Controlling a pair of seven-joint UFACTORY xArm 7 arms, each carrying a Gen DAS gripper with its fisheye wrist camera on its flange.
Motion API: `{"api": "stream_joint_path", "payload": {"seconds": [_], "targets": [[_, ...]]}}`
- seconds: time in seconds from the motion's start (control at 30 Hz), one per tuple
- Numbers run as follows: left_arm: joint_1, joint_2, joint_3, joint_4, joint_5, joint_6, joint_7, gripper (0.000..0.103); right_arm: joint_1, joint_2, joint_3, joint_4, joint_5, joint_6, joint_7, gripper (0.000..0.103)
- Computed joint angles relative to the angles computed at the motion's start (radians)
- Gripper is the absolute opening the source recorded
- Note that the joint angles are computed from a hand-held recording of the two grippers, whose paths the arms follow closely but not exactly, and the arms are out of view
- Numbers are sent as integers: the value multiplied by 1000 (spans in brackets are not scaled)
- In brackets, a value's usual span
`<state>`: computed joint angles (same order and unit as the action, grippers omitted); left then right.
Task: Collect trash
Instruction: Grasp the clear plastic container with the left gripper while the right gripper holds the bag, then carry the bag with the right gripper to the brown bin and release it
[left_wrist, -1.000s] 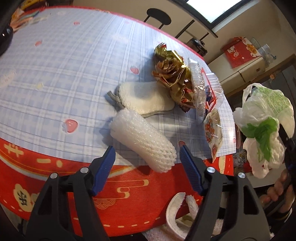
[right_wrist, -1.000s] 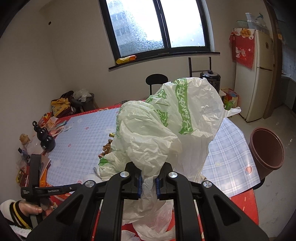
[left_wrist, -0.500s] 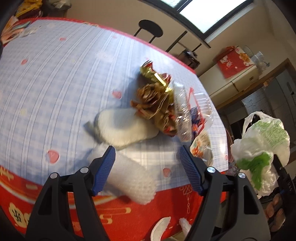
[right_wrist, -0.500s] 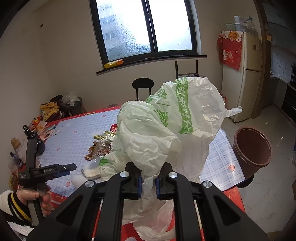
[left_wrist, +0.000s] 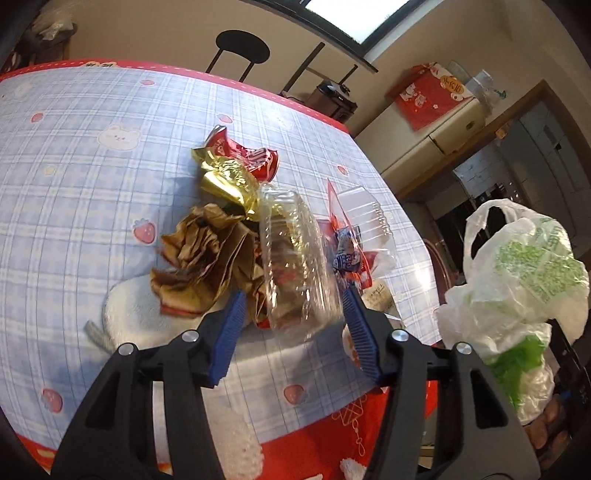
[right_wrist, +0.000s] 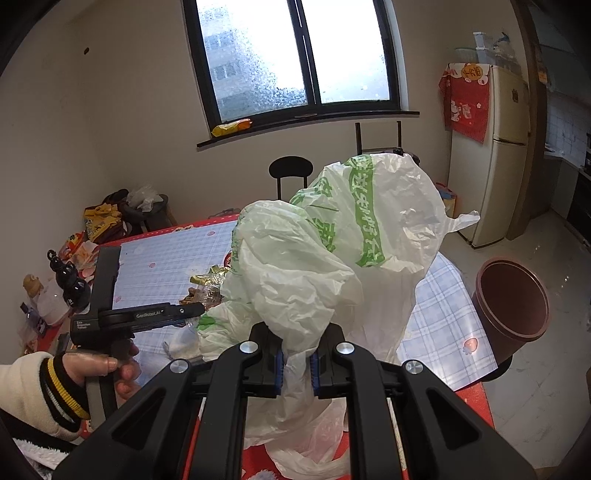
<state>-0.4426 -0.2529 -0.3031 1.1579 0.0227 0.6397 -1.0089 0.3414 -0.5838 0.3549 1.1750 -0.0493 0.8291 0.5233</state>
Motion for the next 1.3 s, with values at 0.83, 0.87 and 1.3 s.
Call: {"api": "stream_joint_path", "payload": {"seconds": [0.83, 0.87, 1.3], "targets": [[-42, -42, 15, 31, -113, -113, 127, 17, -29, -40, -24, -51, 12, -12, 50, 12], [-41, -51, 13, 26, -116, -121, 126, 16, -26, -38, -24, -50, 14, -17, 47, 12], [-1, -153, -12, -4, -88, -116, 89, 12, -12, -38, -38, -67, 35, -49, 26, 12]]}}
